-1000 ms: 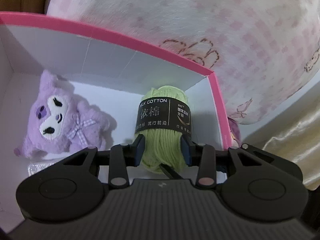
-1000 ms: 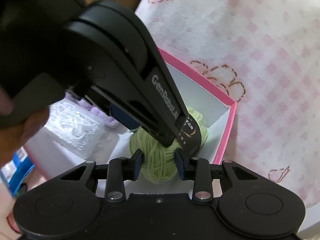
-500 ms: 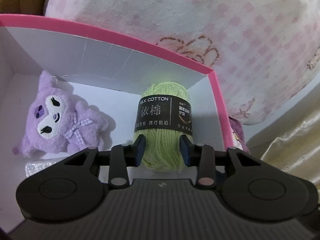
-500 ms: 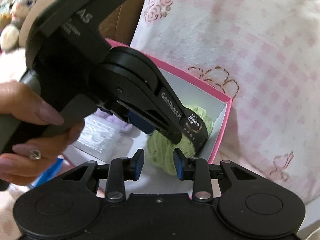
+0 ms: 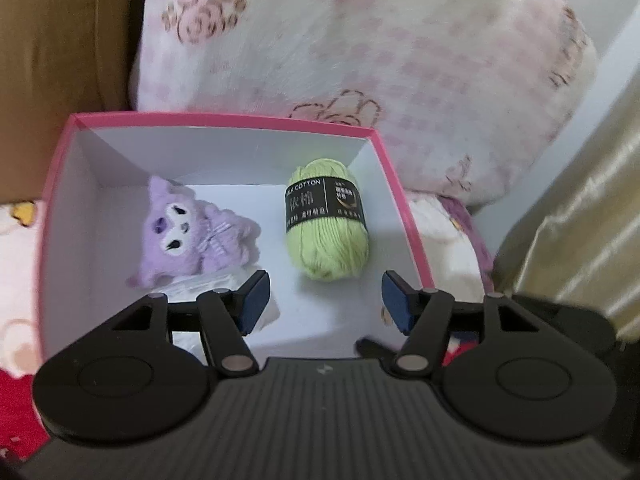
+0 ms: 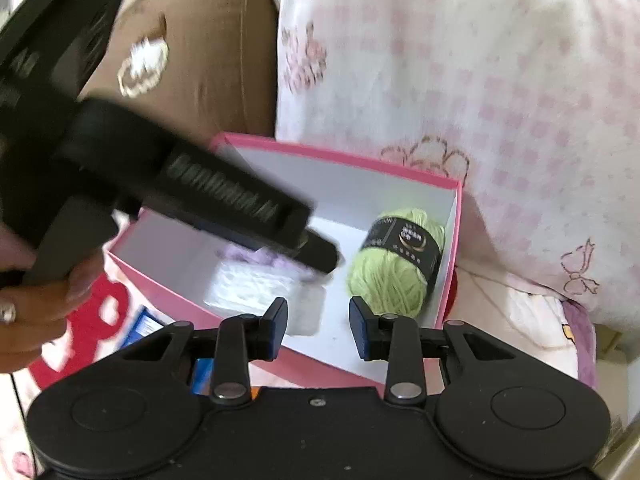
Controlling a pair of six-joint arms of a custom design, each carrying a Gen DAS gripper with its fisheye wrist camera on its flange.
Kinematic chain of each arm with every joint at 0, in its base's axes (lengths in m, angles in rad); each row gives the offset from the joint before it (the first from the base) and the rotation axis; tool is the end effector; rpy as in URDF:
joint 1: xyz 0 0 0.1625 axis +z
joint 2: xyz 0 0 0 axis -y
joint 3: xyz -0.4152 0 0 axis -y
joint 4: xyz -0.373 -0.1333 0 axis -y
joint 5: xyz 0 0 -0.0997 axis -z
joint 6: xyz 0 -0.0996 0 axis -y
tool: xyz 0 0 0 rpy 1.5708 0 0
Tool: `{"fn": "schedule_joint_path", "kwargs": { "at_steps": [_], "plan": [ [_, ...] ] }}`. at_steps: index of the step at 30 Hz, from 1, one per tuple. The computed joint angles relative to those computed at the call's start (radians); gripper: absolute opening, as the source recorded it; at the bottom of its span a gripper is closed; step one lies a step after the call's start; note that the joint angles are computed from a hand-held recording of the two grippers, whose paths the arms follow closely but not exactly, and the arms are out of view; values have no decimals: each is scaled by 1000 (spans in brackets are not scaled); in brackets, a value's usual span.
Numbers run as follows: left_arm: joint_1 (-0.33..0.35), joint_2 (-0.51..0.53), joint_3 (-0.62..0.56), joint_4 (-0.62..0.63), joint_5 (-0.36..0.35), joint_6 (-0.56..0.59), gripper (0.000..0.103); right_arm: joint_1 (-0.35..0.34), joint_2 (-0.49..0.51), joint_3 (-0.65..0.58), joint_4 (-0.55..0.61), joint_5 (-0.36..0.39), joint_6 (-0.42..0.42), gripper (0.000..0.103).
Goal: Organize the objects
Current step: 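Open the left tool to release the yarn ball and lift away, then move the left tool toward the white wet-wipe pack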
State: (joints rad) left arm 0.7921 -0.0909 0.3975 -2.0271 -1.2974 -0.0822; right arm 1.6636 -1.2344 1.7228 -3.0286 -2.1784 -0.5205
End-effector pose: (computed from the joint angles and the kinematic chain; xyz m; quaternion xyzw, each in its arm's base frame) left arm -0.5054 -0.7403 0.0077 0.3275 0.9321 -0.1240 0.0926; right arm 0.1308 -0.5807 0.4154 0.1220 -0.8470 0.3783 0.3530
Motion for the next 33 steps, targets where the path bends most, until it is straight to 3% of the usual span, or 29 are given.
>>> {"fn": "schedule_joint_path", "kwargs": {
  "at_steps": [3,5,9,11,15,17,22,28,30,33],
  "plan": [
    [-11,-87,117,-15,25,13,61,22,41,-100,70,28,59,45],
    [-18,-131,161,5,50,15,61,12,-1,-79,100,58,81,46],
    [-24,-231,250,34,66,51,61,40,-31,-97,145,50,96,47],
    [-30,-281,302,23,87,64,63,81,-58,-79,159,18,102,50],
    [-50,-364,387,24,144,86,69,160,-85,-63,189,-61,133,72],
    [-56,-394,414,41,165,83,70,172,-97,-58,221,-56,158,72],
    [-57,-476,495,78,144,58,76,200,-134,-29,294,-53,228,76],
    [-57,-564,634,48,125,50,83,242,-159,23,313,-81,233,87],
    [-61,-577,682,9,140,73,89,255,-163,38,306,-92,224,89],
    [-60,-584,727,-8,163,81,90,261,-168,67,276,-88,206,93]
  ]
}}
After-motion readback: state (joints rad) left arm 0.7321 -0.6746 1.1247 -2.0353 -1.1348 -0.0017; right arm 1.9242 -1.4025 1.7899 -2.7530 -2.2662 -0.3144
